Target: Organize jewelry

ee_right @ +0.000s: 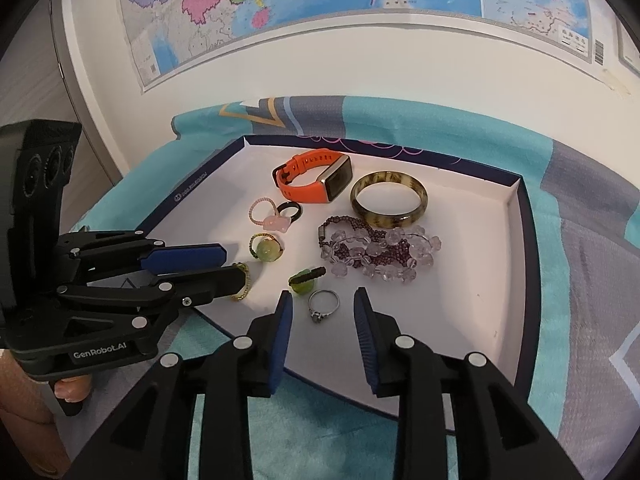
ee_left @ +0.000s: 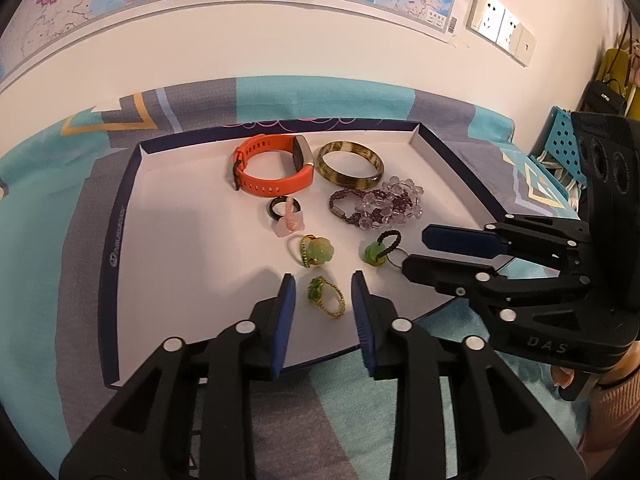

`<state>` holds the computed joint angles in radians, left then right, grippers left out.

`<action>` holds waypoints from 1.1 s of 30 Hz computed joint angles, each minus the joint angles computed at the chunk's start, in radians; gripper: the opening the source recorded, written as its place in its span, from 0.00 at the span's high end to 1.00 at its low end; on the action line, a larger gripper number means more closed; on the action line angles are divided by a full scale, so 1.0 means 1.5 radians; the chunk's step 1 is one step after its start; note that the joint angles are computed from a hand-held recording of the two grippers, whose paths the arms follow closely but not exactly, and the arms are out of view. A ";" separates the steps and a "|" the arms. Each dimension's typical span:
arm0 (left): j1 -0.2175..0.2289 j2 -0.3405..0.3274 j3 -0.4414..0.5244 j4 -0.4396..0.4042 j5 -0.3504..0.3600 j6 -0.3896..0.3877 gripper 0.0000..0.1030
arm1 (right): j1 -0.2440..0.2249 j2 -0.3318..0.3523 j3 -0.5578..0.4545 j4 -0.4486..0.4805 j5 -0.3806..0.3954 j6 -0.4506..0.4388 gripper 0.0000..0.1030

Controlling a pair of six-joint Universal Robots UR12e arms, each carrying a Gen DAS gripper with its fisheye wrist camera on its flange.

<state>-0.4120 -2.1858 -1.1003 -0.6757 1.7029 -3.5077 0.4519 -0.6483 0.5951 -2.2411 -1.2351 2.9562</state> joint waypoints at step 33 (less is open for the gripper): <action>-0.042 0.064 -0.097 0.044 0.212 -0.060 0.06 | 0.006 -0.117 0.231 -0.206 -0.072 0.049 0.07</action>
<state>-0.4752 -2.0903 -1.2463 -0.6099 2.0209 -3.5972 0.4614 -0.8242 0.9409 -2.5504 -1.3429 3.0303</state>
